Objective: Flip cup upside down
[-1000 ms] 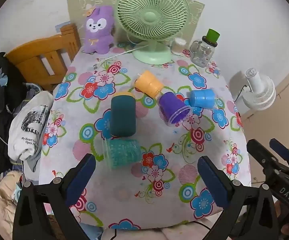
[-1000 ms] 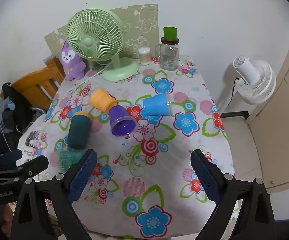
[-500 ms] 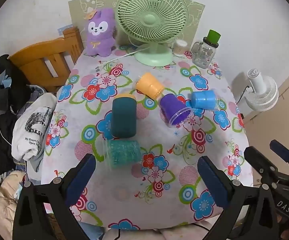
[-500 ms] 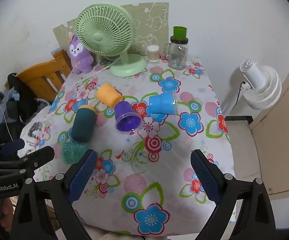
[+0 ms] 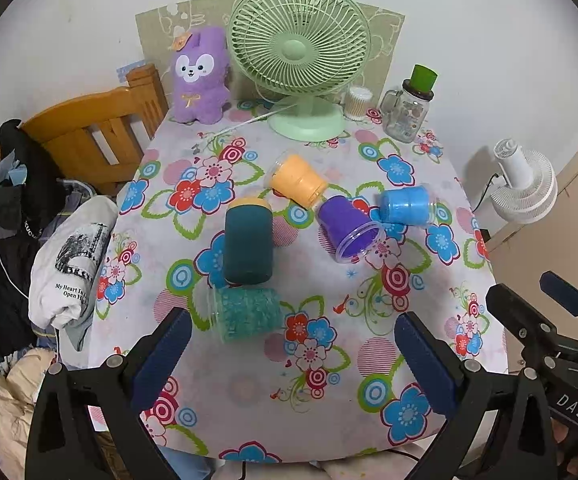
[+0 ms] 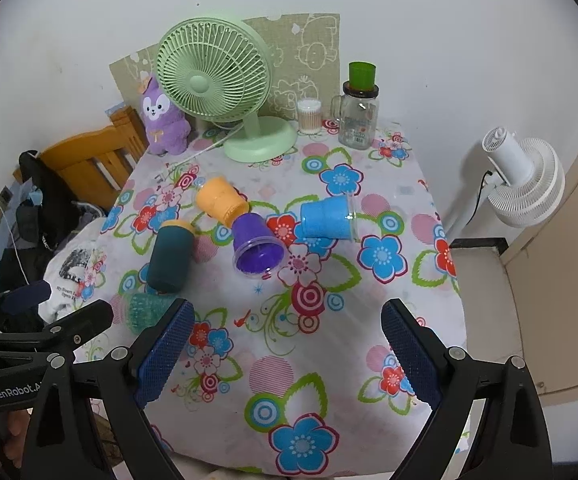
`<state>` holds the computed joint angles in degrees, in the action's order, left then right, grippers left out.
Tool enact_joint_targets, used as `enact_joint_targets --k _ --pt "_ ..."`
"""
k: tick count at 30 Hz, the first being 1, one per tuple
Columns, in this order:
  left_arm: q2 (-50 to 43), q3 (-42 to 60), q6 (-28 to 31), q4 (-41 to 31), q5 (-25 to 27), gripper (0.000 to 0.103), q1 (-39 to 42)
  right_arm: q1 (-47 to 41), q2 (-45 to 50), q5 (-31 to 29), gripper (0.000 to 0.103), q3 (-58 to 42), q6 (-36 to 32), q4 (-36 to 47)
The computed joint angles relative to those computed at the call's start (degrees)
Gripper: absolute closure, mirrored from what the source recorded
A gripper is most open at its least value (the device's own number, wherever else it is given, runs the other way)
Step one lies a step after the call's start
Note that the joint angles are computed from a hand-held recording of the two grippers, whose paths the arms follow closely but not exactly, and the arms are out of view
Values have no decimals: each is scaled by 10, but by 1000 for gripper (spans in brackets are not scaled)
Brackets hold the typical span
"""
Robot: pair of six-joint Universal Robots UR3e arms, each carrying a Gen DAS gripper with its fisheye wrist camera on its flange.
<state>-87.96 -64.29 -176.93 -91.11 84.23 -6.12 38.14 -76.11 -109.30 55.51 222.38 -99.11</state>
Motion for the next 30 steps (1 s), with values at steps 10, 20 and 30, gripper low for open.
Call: enact_joint_targets --k 10,20,30 --pt "-10 19 -4 1 22 1 -25 -1 -15 -6 7 22 2 -11" --pt "-40 42 -10 -1 40 1 -50 -20 -36 4 7 67 -15 -34" --pt "-111 132 -29 -42 73 1 -84 -67 -52 50 7 94 -50 -58"
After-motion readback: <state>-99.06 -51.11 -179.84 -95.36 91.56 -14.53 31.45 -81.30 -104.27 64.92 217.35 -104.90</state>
